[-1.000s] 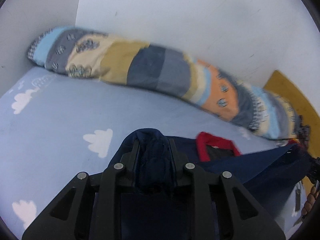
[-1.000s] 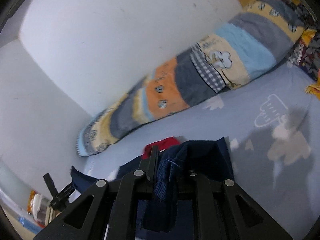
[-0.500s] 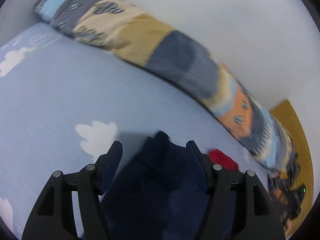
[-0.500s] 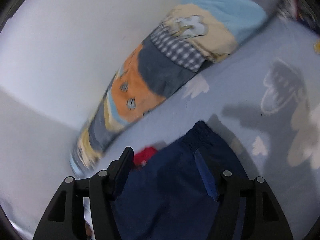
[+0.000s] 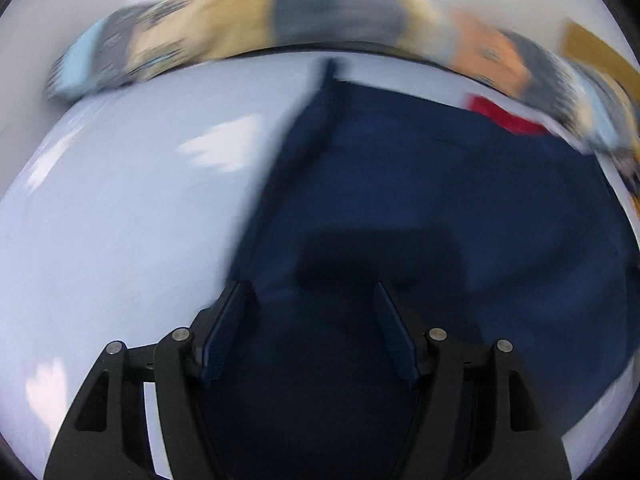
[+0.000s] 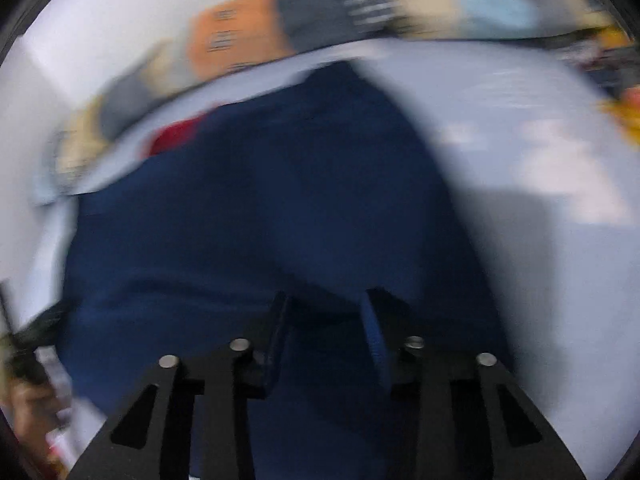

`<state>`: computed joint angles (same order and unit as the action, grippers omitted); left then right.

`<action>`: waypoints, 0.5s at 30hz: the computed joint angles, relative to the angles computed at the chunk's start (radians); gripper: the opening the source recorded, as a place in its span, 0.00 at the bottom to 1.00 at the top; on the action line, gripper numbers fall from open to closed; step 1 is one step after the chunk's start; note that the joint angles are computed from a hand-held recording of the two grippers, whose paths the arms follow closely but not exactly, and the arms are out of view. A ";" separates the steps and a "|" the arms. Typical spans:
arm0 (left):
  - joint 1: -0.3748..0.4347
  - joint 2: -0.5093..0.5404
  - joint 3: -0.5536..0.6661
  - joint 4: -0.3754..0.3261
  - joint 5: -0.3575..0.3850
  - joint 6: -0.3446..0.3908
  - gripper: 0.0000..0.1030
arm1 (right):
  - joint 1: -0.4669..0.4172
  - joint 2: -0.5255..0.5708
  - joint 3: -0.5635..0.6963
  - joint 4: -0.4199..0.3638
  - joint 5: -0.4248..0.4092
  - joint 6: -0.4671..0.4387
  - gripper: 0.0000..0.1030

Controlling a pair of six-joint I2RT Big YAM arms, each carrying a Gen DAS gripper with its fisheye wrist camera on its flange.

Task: Fold large clothes
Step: 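Lower the hem near the collar and open both tools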

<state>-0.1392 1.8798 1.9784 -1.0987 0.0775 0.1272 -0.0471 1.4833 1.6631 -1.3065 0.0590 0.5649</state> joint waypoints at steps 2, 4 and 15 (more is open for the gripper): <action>0.001 -0.033 -0.021 -0.002 -0.057 -0.050 0.62 | 0.017 -0.012 0.014 -0.055 0.061 0.043 0.29; -0.014 -0.104 -0.095 0.044 -0.072 -0.073 0.62 | 0.054 -0.042 0.007 -0.032 0.052 0.055 0.30; -0.153 -0.257 -0.310 -0.012 -0.126 -0.072 0.67 | 0.225 -0.005 0.025 -0.165 0.121 0.143 0.41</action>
